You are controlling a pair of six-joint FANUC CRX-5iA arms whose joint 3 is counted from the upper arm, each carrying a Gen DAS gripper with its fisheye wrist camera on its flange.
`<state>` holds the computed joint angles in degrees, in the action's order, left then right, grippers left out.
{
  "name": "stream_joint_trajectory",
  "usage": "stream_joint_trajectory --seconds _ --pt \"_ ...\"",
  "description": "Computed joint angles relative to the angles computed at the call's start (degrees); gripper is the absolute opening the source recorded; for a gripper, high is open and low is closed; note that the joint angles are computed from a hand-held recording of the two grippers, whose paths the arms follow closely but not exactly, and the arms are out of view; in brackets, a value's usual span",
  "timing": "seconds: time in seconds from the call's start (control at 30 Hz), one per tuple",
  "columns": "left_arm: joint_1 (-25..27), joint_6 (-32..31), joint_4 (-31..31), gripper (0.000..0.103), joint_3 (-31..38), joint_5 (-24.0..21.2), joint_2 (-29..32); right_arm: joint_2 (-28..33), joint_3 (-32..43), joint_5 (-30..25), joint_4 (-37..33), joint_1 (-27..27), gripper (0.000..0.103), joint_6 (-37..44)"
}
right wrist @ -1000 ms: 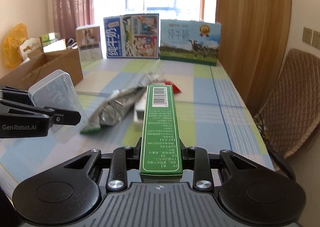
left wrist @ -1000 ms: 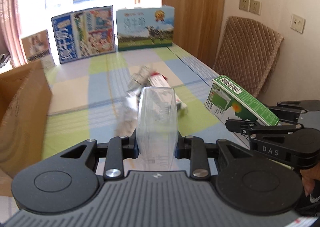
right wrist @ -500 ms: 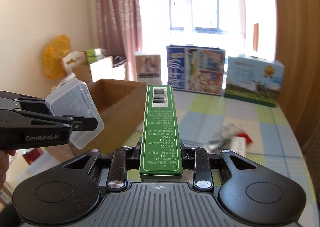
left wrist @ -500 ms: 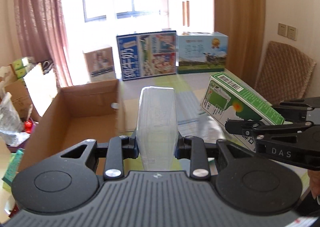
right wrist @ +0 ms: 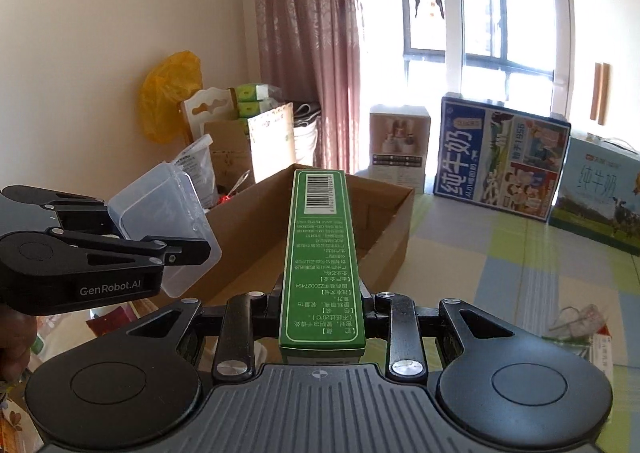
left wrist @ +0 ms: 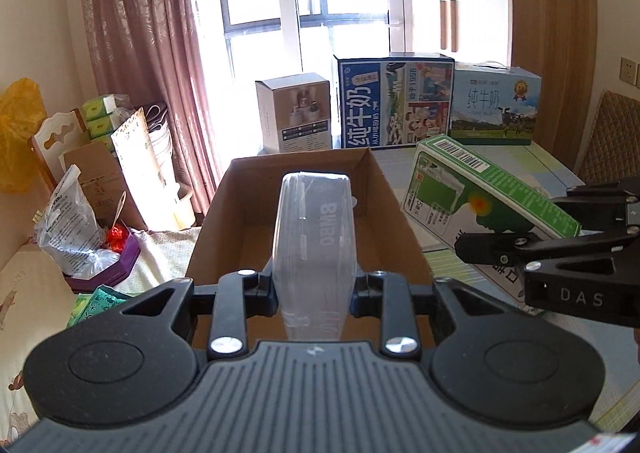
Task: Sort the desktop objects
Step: 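Lift and carry the clear box and green box over the cardboard box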
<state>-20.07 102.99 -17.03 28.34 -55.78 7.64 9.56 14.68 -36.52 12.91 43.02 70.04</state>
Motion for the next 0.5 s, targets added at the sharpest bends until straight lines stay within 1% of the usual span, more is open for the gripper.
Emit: stream_joint_trajectory --seconds 0.23,0.5 --pt "3.84 -1.37 3.4 0.026 -3.35 2.53 -0.68 4.99 4.96 -1.11 -1.22 0.74 0.027 1.79" --pt "5.81 -2.36 5.92 0.026 -5.52 4.93 -0.18 7.88 7.04 -1.77 -1.28 0.75 0.027 1.84"
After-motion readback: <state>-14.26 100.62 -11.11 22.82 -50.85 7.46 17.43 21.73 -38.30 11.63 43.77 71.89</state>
